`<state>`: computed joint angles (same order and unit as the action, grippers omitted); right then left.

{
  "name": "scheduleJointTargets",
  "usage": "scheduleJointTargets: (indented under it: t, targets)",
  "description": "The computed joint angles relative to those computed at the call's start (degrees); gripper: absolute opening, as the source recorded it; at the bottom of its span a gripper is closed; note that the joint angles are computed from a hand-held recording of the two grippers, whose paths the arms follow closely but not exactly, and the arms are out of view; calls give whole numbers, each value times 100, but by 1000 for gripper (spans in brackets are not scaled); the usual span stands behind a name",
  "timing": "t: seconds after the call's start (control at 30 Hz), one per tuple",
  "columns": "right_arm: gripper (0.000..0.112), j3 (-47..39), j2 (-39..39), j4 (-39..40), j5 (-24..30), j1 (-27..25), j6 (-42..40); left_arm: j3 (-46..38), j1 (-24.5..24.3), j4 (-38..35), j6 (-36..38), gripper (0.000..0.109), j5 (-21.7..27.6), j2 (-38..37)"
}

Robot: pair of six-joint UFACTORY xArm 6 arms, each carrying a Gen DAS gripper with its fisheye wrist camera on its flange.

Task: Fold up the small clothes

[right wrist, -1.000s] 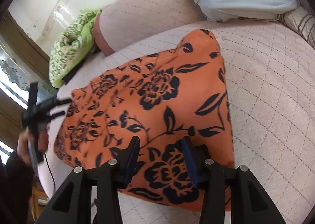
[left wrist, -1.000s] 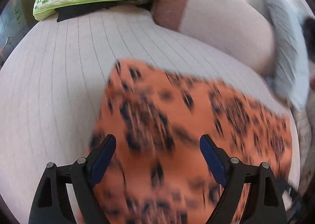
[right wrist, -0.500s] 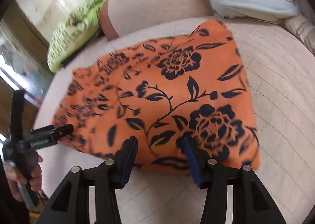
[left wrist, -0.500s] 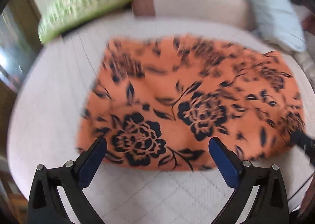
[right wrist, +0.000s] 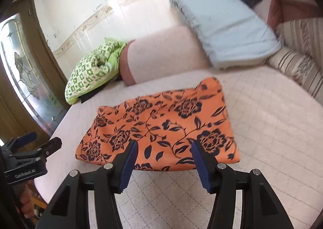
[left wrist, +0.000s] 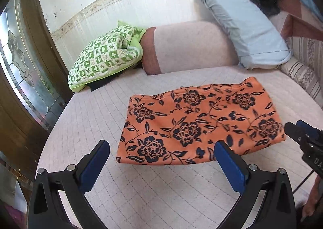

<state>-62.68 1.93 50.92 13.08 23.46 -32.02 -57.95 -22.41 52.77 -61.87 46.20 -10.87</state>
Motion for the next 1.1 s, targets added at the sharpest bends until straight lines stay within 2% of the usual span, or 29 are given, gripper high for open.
scheduleJointTargets:
  t: [0.07, 0.2, 0.47, 0.63, 0.8, 1.1]
  targets:
    - [61, 119, -105, -64, -267, 68, 55, -2, -114, 37, -68, 103, 80, -52]
    - [62, 342, -219, -913, -614, 106, 641, -13, -295, 205, -226, 103, 195, -85]
    - [62, 312, 17, -1630, -521, -59, 1217, -142, -363, 174, -295, 103, 233, 83]
    - [62, 26, 304, -1413, -275, -125, 1113, -202, -311, 110, -315, 103, 266, 199]
    - [62, -121, 454, -1369, -282, -77, 1037, -218, -234, 123, -401, 103, 265, 219]
    - [62, -413, 683, -1123, -221, 38, 761, -36, -156, 436, -674, 103, 423, -114]
